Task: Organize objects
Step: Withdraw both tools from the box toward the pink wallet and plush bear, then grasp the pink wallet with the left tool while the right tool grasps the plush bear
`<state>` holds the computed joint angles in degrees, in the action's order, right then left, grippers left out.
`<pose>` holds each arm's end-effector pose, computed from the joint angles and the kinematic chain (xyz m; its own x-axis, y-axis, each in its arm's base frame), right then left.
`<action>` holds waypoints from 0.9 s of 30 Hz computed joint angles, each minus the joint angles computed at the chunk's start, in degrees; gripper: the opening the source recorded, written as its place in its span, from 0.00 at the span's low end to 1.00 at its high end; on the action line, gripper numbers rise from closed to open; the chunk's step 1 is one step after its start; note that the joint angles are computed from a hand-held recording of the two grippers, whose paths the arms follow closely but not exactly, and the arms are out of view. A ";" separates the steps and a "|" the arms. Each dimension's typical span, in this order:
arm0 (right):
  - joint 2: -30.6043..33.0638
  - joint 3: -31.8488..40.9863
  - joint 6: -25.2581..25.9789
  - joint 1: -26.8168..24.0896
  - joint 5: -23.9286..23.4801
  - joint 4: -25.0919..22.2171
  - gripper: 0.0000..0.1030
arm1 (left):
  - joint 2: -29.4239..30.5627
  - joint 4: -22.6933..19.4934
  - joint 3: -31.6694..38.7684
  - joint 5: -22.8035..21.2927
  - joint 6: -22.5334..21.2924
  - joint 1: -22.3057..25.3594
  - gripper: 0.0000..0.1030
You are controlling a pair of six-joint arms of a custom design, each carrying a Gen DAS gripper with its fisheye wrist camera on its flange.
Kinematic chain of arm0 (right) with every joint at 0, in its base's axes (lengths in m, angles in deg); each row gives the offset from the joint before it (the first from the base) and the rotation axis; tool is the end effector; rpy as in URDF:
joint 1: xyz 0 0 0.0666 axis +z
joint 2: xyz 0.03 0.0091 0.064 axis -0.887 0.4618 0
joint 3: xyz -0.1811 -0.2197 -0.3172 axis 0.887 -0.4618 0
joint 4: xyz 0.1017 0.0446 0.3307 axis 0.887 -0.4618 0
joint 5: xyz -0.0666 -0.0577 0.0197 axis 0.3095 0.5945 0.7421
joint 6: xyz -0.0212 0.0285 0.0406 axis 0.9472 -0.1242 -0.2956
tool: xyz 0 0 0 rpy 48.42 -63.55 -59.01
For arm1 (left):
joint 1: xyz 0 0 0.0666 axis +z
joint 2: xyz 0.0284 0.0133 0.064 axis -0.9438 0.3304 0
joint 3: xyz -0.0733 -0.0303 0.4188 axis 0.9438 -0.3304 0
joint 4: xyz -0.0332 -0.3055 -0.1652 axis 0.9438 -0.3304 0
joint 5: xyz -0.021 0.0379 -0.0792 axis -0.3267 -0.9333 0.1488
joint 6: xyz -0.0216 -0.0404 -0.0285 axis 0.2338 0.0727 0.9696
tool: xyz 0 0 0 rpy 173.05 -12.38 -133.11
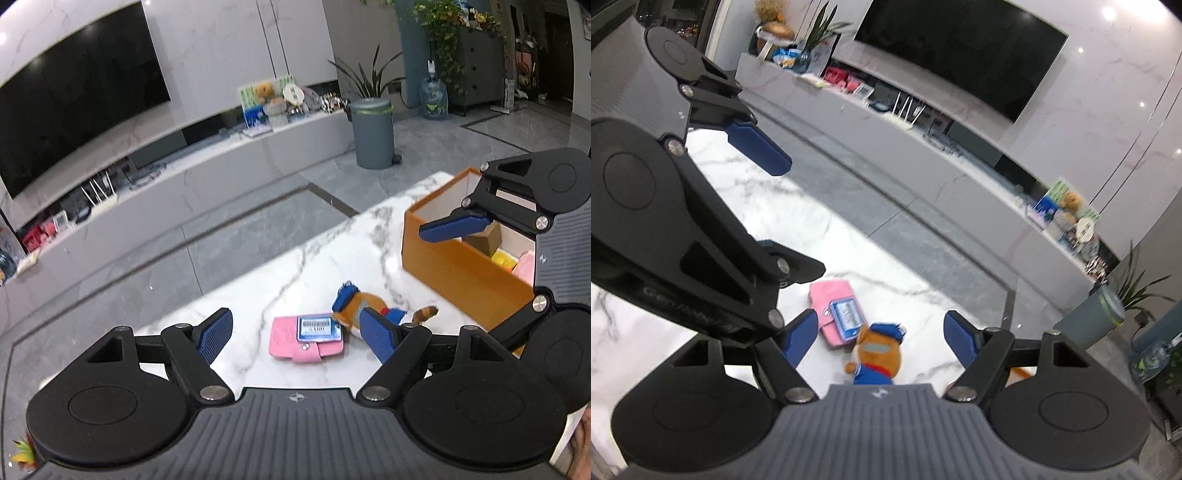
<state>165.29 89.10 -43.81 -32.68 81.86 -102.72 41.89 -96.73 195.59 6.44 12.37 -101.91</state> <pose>0.5556 0.3052 0.4321 -0.4754 -0.5677 -0.6721 -0.4136 0.8185 -0.3988 0.5877 -0.3530 0.4203 -0.4658 0.5114 -0.7222 0.5642 0.8003 0.2028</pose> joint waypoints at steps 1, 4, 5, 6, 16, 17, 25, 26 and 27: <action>0.77 0.29 -0.29 -0.11 -0.28 -0.16 0.74 | 0.62 -0.32 0.32 0.20 0.10 0.14 0.89; 2.83 0.92 -1.14 -0.78 -1.36 -0.57 0.74 | 2.97 -1.84 2.11 0.92 0.44 0.60 0.89; 3.39 0.86 -1.51 -0.96 -1.70 -0.59 0.74 | 3.45 -1.94 2.05 1.15 0.48 0.80 0.89; 3.93 0.87 -1.81 -1.16 -2.05 -0.59 0.74 | 4.25 -2.58 2.73 1.36 0.56 0.95 0.89; 8.20 -1.45 -7.29 -3.33 -4.36 1.19 0.74 | 11.11 -6.03 9.17 4.67 -5.81 2.52 0.89; 8.64 -1.53 -8.24 -3.64 -4.68 1.60 0.74 | 11.74 -6.22 9.93 5.90 -7.39 2.76 0.89; 11.46 -1.47 -13.73 -6.06 -8.32 4.21 0.74 | 19.99 -17.63 24.00 10.32 -27.65 3.82 0.89; 11.87 -1.19 -13.94 -6.47 -9.08 4.36 0.74 | 21.14 -18.97 26.20 11.04 -29.68 4.02 0.89; 12.10 -1.18 -14.21 -6.72 -9.71 4.70 0.75 | 22.57 -20.22 28.87 11.84 -32.15 4.24 0.89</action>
<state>177.39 87.92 -58.03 -39.40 72.15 -98.02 64.46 -116.95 224.46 18.29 -19.77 -97.67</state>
